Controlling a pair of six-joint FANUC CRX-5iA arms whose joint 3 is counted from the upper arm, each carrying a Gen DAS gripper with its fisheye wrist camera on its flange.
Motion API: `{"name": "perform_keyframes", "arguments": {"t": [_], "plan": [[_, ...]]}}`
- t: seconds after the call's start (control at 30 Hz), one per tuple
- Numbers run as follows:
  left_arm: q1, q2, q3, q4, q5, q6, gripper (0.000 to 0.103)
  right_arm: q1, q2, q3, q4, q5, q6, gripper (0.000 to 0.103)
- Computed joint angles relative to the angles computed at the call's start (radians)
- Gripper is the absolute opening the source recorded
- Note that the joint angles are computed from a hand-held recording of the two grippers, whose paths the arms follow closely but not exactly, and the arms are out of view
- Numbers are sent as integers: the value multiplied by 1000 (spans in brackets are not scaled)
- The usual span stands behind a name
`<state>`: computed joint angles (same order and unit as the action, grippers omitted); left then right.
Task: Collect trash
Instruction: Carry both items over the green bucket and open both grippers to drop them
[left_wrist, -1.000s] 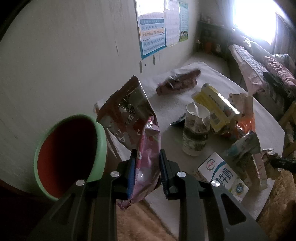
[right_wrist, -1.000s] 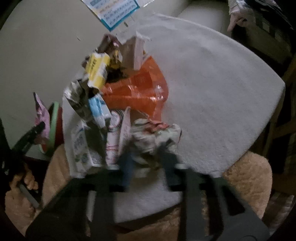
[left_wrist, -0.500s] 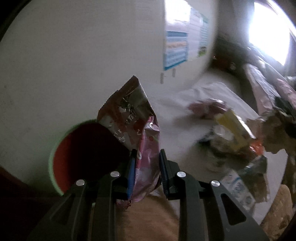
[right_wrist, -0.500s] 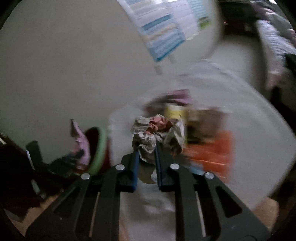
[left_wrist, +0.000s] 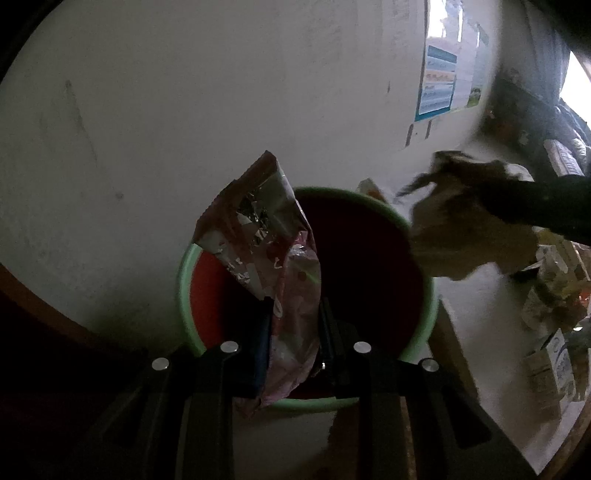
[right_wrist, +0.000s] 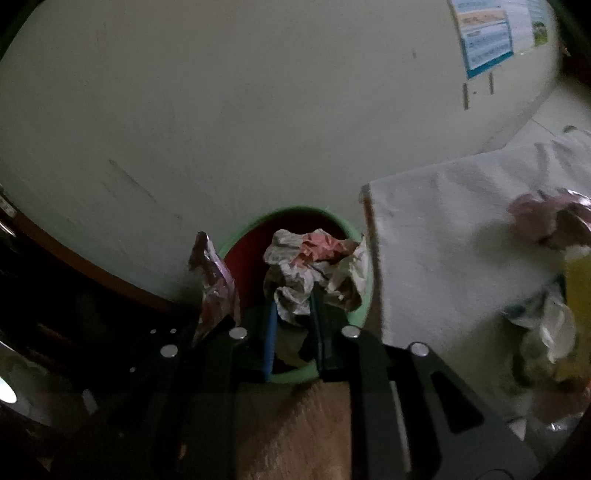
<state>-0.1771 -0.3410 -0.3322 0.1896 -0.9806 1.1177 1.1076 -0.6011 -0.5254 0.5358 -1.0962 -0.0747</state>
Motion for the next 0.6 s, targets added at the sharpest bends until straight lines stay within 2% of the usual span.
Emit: {"name": "perform_keyframes", "arguments": {"t": [0.03, 0.1, 0.13, 0.17, 0.2, 0.3, 0.33, 0.6], "plan": [[1, 6, 3, 0, 1, 3, 26, -21, 18, 8, -18, 17, 18, 23], [2, 10, 2, -6, 4, 12, 43, -43, 30, 14, -41, 41, 28, 27], [3, 11, -1, -3, 9, 16, 51, -50, 33, 16, -45, 47, 27, 34], [9, 8, -8, 8, 12, 10, 52, -58, 37, 17, -47, 53, 29, 43], [15, -5, -19, 13, 7, 3, 52, -55, 29, 7, -41, 55, 22, 46], [16, -11, -26, 9, 6, 0, 54, -35, 19, 5, -21, 30, 10, 47], [17, -12, -27, 11, 5, 0, 54, 12, 13, -2, 7, 7, -34, 47], [27, -41, -39, 31, 6, -1, 54, 154, -34, -16, 107, -127, -145, 47]]}}
